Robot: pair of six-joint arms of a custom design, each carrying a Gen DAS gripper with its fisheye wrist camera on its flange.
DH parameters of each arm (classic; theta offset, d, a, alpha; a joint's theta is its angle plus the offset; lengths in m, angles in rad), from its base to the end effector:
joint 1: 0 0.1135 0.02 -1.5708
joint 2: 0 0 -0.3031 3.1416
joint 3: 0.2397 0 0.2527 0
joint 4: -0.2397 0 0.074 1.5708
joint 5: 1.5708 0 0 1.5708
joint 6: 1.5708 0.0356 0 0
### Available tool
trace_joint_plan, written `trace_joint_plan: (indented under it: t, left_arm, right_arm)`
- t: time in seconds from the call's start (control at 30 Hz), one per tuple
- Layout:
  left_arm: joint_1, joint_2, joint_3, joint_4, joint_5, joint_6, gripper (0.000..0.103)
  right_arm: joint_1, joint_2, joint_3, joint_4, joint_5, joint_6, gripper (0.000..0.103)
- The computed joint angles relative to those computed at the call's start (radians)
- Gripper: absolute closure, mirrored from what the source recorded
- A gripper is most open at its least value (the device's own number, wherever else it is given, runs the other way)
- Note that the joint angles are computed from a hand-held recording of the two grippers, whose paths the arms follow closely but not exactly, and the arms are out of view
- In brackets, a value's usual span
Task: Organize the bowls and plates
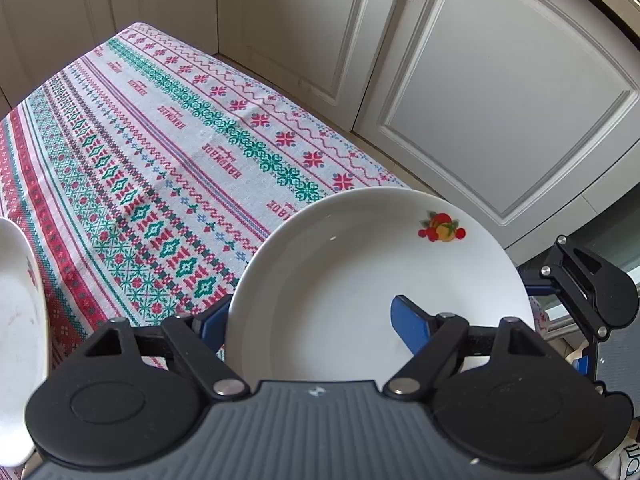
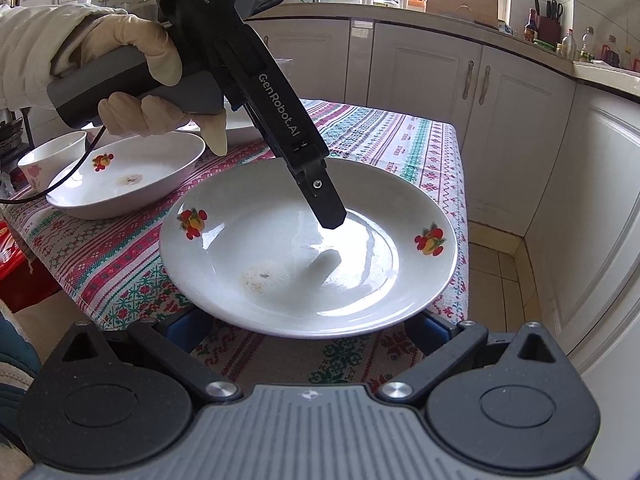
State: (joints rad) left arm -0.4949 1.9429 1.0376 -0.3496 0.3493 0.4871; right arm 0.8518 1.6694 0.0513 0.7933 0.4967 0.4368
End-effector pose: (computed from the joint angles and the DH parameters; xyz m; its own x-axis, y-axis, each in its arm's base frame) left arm 0.3131 -0.1828 0.1377 -0.4865 0.7623 -0.4268 0.8686 0.4748 -0.1421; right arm 0.1245 0.1165 0.0898 -0.6280 -0.1528 -0.7630 -0.2018 0.9790 -0.0300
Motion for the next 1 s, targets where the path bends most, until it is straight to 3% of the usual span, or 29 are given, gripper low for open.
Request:
trace_joint_plan:
  t: [0.1, 0.57, 1.0]
  left_arm:
    - [-0.005, 0.005, 0.002, 0.003, -0.006, 0.005, 0.021]
    - [0.023, -0.011, 0.009, -0.003, 0.033, -0.002, 0.021]
    - [0.054, 0.061, 0.116, 0.017, 0.051, -0.032, 0.021]
  right_arm:
    - [-0.017, 0.004, -0.006, 0.019, -0.023, -0.014, 0.0]
    - [-0.047, -0.103, 0.055, -0.17, -0.054, -0.041, 0.0]
    - [-0.246, -0.067, 0.108, -0.14, -0.197, -0.244, 0.0]
